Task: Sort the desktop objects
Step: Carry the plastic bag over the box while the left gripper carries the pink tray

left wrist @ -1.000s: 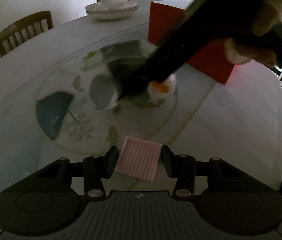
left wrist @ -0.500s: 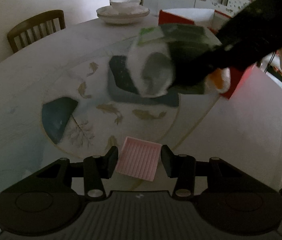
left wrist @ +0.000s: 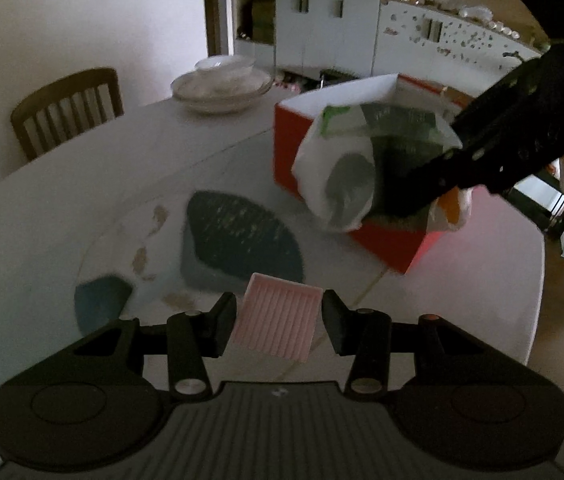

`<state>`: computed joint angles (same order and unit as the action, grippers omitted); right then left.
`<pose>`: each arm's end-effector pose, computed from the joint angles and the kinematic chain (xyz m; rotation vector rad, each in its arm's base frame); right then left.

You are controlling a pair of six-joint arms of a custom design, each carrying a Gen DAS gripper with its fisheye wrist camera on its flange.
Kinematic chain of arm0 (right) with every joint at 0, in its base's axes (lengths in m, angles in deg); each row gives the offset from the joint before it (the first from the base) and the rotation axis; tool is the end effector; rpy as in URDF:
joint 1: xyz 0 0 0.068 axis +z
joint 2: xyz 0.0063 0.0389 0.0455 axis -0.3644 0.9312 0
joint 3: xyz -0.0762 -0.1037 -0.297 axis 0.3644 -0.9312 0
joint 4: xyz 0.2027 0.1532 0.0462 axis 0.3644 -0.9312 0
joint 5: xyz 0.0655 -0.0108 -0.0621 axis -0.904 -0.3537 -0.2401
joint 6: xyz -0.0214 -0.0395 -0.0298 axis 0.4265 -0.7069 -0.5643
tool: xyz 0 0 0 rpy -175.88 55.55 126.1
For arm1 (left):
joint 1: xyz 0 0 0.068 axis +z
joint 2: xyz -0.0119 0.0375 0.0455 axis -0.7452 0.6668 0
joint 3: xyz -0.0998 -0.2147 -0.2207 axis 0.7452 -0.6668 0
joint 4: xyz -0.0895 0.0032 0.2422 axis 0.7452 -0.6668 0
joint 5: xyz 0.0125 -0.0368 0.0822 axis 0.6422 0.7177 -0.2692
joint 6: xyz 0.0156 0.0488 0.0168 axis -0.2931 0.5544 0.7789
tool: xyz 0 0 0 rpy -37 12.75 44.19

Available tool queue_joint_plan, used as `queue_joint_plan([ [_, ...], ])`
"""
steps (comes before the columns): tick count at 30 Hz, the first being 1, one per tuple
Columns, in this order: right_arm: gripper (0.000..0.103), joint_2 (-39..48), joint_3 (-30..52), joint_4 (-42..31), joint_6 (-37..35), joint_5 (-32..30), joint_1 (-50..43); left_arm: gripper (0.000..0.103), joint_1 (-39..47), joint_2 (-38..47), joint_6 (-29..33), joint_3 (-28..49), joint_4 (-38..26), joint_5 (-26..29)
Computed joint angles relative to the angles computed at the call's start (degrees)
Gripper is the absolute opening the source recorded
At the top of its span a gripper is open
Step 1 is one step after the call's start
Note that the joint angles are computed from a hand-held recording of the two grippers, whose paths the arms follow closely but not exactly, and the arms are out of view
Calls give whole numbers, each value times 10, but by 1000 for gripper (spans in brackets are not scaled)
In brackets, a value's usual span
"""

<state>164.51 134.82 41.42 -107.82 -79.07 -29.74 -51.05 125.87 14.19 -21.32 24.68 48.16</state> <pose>0.3256 -0.0329 0.2518 -0.7659 2.4393 0.2865 0.2253 -0.0187 0.1729 0.3522 2.3697 -0.2021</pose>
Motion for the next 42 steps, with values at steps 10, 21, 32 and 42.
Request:
queue_joint_plan([
  [10,35,-1,47,-73,-56,-38,-82,45,-78,-16,-70,73,-61,-11],
  [21,35,31,118,-138,-106,-78,-167,45,-157,29,-110,155,-73,-39],
  [32,35,104,226,-175,-129,-90,-225,45,-220,117,-114,244,-72,-87],
  [42,35,191,334,-187,-125,-72,-251,45,-234,223,-99,353,-94,-110],
])
